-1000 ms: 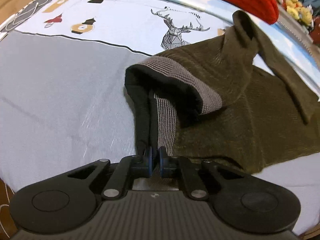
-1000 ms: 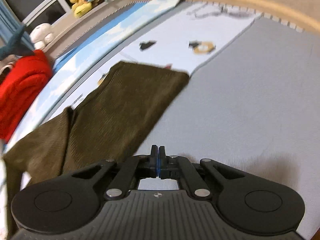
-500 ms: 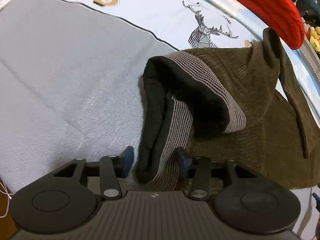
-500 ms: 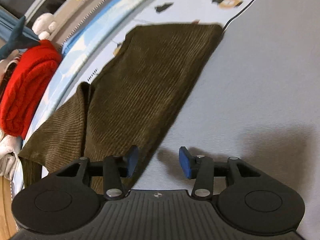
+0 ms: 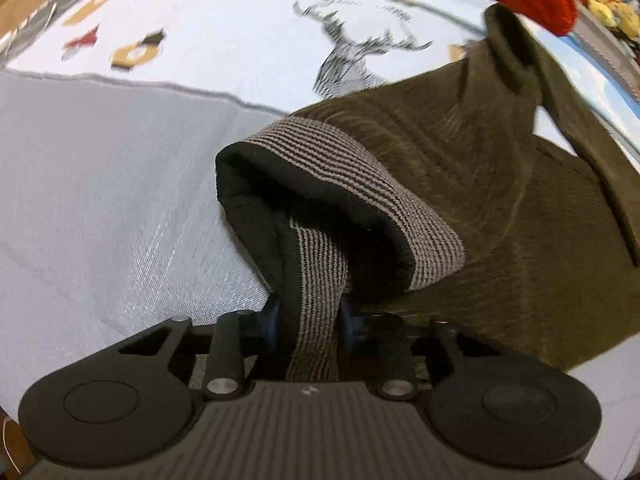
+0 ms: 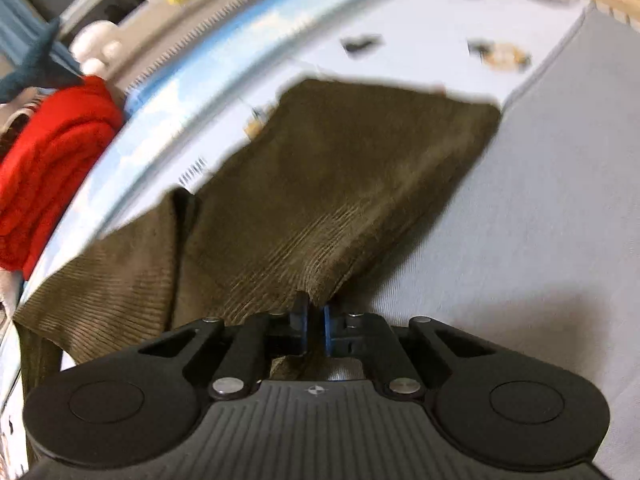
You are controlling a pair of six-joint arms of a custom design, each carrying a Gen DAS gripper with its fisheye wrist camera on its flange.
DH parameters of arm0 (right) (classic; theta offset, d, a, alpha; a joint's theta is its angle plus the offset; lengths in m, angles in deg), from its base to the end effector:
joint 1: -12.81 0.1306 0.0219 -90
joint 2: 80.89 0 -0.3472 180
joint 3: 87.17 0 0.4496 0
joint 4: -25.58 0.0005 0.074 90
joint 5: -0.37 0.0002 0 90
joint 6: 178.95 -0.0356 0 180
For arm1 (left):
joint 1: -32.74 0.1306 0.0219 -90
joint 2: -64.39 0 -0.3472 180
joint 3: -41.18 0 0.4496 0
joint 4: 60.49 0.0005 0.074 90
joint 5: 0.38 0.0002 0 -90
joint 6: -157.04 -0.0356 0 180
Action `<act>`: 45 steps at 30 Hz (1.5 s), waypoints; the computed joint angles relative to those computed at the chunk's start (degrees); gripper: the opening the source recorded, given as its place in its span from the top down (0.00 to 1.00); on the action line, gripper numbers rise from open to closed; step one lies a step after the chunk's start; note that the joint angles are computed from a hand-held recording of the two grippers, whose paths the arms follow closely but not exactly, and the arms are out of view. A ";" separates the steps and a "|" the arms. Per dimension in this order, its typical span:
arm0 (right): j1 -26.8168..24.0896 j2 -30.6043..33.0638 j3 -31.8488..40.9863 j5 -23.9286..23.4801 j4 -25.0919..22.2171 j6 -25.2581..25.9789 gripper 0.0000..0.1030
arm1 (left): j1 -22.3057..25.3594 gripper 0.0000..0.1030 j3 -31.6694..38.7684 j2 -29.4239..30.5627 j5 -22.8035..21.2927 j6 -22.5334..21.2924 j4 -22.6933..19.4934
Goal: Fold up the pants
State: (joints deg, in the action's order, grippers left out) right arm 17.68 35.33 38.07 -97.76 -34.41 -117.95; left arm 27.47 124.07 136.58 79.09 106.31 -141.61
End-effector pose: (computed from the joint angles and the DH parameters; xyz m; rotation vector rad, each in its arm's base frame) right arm 0.6851 0.0629 0.4276 0.4603 2.4546 0.4275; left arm 0.3927 -0.0302 0.4419 -0.8478 2.6232 0.0548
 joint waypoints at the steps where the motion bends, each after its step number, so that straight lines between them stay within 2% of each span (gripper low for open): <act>1: -0.18 -1.25 -0.92 0.16 0.78 0.77 0.94 | -0.42 0.71 -0.14 -1.05 -0.14 -0.22 0.12; 4: -1.04 -4.79 -3.46 0.36 0.94 1.82 0.94 | -1.49 0.72 -1.05 -4.51 0.42 -0.31 0.70; 10: -4.70 -11.93 -8.41 0.96 -7.12 5.01 0.94 | -5.58 0.73 -1.72 -9.87 -1.24 -2.93 -2.30; 12: -6.22 -13.02 -9.20 -1.67 -13.56 7.63 0.94 | -6.57 0.73 -1.78 -10.70 -4.33 -3.78 -4.90; 13: -6.95 -12.76 -8.88 -4.29 -17.37 10.57 0.94 | -6.65 0.73 -1.66 -10.58 -6.23 -4.22 -6.85; 14: -7.58 -12.04 -8.29 -7.71 -22.89 15.67 0.93 | -6.32 0.72 -1.61 -10.33 -7.91 -3.97 -9.43; 16: -8.64 -10.50 -7.42 -12.98 -32.72 22.83 0.91 | -4.31 0.71 -1.60 -9.55 -7.81 -2.46 -12.19; 17: -9.09 -10.23 -7.30 -14.17 -34.85 24.28 0.86 | -3.52 0.68 -1.60 -9.43 -7.33 -1.60 -13.17; 18: -9.56 -10.80 -7.86 -14.26 -34.69 24.93 0.84 | -2.82 0.63 -1.50 -9.21 -6.74 -1.22 -13.77; 19: -10.17 -11.71 -8.44 -12.92 -32.64 24.20 0.84 | -2.72 0.62 -1.17 -8.82 -6.99 -0.69 -14.22; 20: -10.90 -12.12 -8.64 -11.49 -30.89 22.67 0.79 | -3.03 0.61 -0.61 -8.39 -8.05 -0.41 -14.32; 21: -11.91 -12.07 -8.44 -9.89 -29.56 19.99 0.73 | -3.40 0.57 0.00 -8.31 -8.96 -0.57 -13.88; 24: -14.60 -11.77 -8.43 -4.16 -26.52 11.68 0.63 | -4.11 0.55 1.27 -7.51 -9.71 0.34 -13.43; 27: -16.10 -11.97 -9.98 -0.73 -25.08 7.82 0.62 | -4.05 0.55 2.50 -6.21 -11.00 1.04 -13.00; 31: -16.52 -11.82 -10.96 -0.20 -23.41 6.16 0.62 | -4.73 0.55 3.79 -5.32 -12.42 2.83 -12.72; 32: -16.42 -11.91 -11.04 0.13 -22.82 6.34 0.62 | -4.72 0.55 3.94 -5.11 -12.75 3.08 -12.44; 34: -15.72 -11.73 -11.04 0.98 -21.82 6.60 0.86 | -4.80 0.55 4.44 -4.73 -13.38 3.96 -12.23; 35: -15.82 -11.85 -11.16 0.85 -21.54 6.71 0.94 | -4.78 0.55 4.56 -4.61 -13.70 4.30 -11.85; 41: -18.20 -14.38 -11.72 1.40 -18.64 2.12 0.95 | -5.62 0.55 5.87 -4.08 -15.47 6.61 -9.34; 45: -19.32 -15.68 -12.29 8.74 -17.43 -1.35 0.95 | -6.81 0.55 6.50 -4.02 -15.08 5.29 -5.30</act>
State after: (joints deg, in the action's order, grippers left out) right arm -1.64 19.65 25.78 -89.01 -51.84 -119.30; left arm 20.65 130.57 132.56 64.02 111.59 -146.91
